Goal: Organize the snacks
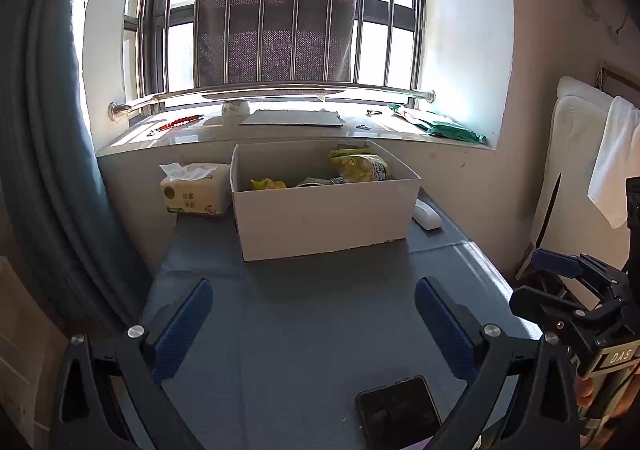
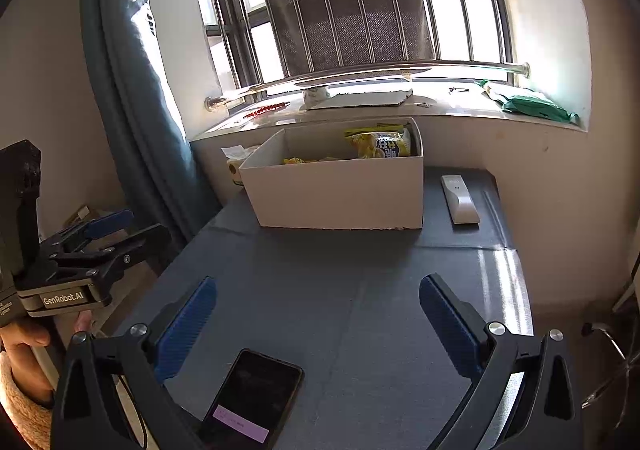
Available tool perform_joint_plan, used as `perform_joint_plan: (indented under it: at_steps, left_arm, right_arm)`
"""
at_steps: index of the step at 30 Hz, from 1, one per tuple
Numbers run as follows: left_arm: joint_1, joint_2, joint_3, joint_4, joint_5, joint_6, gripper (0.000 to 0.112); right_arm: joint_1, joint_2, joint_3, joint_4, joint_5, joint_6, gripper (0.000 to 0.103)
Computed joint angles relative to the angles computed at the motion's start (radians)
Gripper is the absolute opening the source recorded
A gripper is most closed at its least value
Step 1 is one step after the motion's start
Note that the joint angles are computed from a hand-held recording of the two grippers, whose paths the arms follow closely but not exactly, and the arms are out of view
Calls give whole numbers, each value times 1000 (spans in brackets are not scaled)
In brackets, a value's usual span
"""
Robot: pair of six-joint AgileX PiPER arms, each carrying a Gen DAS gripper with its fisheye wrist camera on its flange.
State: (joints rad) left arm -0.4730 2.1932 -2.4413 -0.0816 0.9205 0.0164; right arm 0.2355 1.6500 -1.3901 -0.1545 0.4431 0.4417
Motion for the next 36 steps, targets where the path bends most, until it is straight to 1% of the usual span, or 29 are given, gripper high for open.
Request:
perform_joint_plan:
  at_steps: [10, 14, 36]
  left_arm:
    - [3, -7, 14, -12, -5, 10, 103]
    - [3, -11, 22, -16, -11, 14, 103]
    - [4, -7, 18, -15, -5, 15, 103]
  right_arm:
    - [13, 0, -4, -33, 8, 30, 103]
    - [8, -4, 1, -6, 2, 8, 103]
    - [12, -5, 2, -14, 0, 11, 103]
